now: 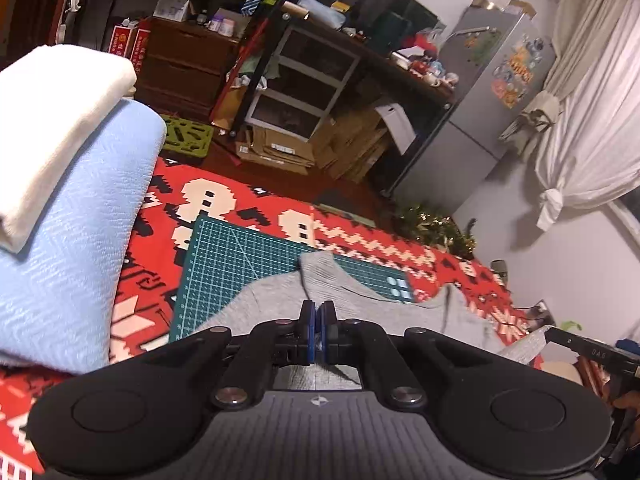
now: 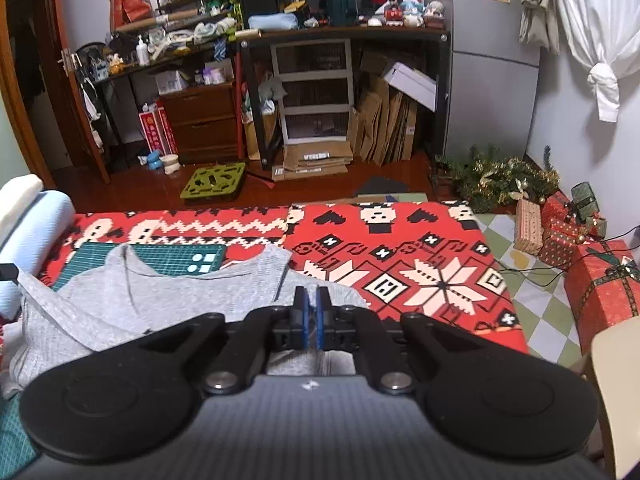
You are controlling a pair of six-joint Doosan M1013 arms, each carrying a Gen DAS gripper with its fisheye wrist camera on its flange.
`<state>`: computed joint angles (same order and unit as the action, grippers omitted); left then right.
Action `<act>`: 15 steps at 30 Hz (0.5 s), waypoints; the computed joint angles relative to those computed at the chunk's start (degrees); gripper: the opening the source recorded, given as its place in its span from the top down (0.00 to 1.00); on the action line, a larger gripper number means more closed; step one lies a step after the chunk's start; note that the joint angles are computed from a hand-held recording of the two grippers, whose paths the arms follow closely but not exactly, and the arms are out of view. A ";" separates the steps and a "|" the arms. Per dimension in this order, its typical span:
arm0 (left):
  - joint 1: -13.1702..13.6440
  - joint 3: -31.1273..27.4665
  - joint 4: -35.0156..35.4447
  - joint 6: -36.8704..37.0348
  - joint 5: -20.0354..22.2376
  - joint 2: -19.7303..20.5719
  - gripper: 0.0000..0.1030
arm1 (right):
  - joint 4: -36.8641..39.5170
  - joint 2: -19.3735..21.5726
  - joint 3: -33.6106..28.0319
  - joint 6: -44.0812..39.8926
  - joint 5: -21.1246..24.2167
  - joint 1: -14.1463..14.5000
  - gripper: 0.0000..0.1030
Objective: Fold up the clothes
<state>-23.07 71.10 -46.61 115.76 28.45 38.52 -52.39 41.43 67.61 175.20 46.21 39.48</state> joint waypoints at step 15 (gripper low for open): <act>-0.32 -6.86 12.55 -11.26 4.10 4.77 0.97 | 5.96 3.80 -2.83 -3.57 -0.69 -2.48 0.96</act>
<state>-23.39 64.24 -34.06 104.50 32.55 43.29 -46.43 45.22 64.79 171.63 45.51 36.99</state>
